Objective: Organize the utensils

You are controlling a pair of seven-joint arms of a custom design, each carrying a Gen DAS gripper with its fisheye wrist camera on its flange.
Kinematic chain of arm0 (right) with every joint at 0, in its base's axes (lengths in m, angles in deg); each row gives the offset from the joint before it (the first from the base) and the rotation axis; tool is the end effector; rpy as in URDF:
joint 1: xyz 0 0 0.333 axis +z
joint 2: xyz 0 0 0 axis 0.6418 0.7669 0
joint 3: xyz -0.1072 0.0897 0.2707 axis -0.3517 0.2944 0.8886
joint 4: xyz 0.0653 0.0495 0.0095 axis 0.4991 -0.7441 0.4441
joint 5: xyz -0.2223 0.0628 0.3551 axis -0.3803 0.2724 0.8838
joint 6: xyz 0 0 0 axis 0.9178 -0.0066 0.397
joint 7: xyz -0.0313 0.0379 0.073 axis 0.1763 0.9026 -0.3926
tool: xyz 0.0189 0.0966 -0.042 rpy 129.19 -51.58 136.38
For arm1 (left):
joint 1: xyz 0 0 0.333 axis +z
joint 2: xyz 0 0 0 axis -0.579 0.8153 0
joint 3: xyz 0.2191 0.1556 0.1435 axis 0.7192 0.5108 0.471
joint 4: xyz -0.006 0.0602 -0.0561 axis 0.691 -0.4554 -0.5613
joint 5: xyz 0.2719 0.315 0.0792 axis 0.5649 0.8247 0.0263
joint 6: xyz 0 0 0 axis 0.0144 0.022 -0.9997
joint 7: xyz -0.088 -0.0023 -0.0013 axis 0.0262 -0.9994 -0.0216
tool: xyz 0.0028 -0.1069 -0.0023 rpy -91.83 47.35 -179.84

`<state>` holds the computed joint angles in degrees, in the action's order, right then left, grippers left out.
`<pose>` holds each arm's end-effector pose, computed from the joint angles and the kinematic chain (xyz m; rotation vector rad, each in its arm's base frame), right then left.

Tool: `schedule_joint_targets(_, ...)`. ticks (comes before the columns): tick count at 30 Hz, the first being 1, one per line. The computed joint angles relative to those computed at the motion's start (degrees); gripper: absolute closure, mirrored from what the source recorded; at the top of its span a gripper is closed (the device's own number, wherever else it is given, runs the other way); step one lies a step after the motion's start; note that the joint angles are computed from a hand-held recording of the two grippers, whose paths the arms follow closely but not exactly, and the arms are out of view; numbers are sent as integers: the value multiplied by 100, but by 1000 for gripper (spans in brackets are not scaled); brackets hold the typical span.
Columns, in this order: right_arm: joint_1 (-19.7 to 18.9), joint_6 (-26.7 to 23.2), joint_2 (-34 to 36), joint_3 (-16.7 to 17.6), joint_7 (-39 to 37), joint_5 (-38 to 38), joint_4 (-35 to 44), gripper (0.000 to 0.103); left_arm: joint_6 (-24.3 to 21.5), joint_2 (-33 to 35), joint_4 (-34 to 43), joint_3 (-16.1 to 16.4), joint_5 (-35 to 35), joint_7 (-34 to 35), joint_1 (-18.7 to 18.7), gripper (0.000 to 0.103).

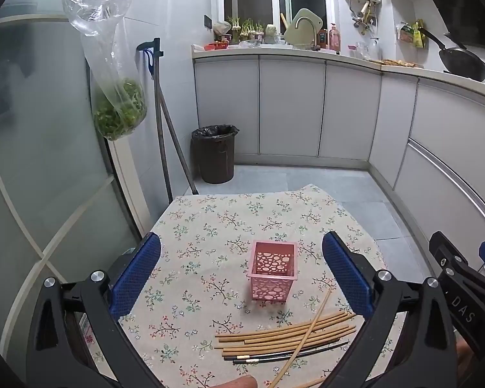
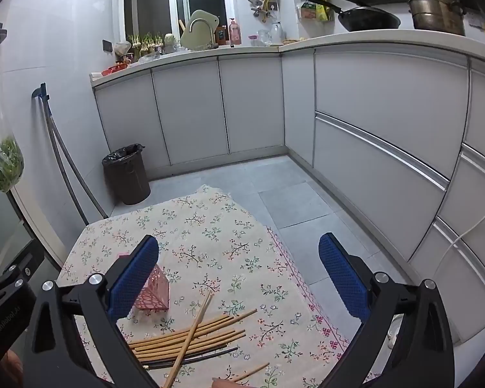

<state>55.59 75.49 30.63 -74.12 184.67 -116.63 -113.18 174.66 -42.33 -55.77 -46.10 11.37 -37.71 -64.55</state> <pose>0.6024 0.2193 0.4938 -1.3178 1.8458 -0.8867 0.6020 -0.4146 0.4974 -1.6302 1.4890 -0.8228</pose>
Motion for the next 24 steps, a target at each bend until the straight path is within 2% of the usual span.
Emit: schedule_joint_targets(24, -2, 32, 2, -10, -72, 108, -22, 6, -23, 60, 95, 41, -176, 185, 6, 7)
